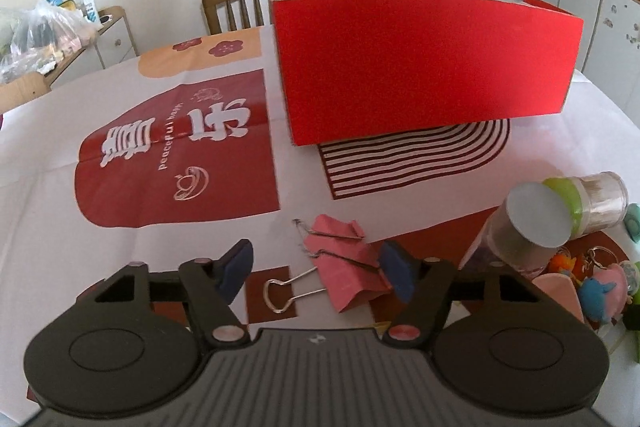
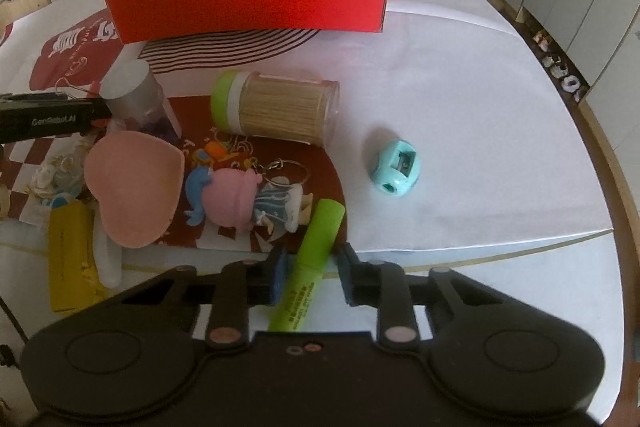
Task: Organize rigid objects
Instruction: 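Grasp the pink binder clip with the left tool while the right tool grasps the lime-green highlighter, then carry the binder clip and highlighter with both tools over the red box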
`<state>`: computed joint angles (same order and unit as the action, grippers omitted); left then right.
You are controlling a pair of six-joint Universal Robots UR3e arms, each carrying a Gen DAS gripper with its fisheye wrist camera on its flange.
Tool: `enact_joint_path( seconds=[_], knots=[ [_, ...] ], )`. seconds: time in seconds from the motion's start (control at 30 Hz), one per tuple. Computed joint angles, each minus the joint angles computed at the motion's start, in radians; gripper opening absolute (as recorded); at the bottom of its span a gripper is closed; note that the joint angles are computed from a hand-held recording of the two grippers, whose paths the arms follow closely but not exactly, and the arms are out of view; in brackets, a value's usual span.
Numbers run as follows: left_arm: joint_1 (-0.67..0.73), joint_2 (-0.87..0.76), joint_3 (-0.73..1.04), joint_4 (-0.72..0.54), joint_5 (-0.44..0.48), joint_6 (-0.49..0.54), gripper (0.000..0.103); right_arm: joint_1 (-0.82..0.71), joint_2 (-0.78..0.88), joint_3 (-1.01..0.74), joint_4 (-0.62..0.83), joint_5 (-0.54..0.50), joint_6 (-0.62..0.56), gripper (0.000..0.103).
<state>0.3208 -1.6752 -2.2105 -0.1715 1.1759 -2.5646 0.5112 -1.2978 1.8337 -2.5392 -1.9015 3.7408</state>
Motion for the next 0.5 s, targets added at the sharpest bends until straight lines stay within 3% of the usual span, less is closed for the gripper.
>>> enact_joint_path(
  seconds=[0.23,0.5],
  knots=[
    [0.001,-0.013,0.016,-0.052,-0.032,-0.008,0.045,0.006,0.004,-0.006,0.007,-0.013,0.006,0.019],
    [0.020,-0.009,0.037,-0.091,-0.048,-0.009,0.037,0.001,-0.016,0.025,-0.017,-0.016,0.022,0.015]
  ],
)
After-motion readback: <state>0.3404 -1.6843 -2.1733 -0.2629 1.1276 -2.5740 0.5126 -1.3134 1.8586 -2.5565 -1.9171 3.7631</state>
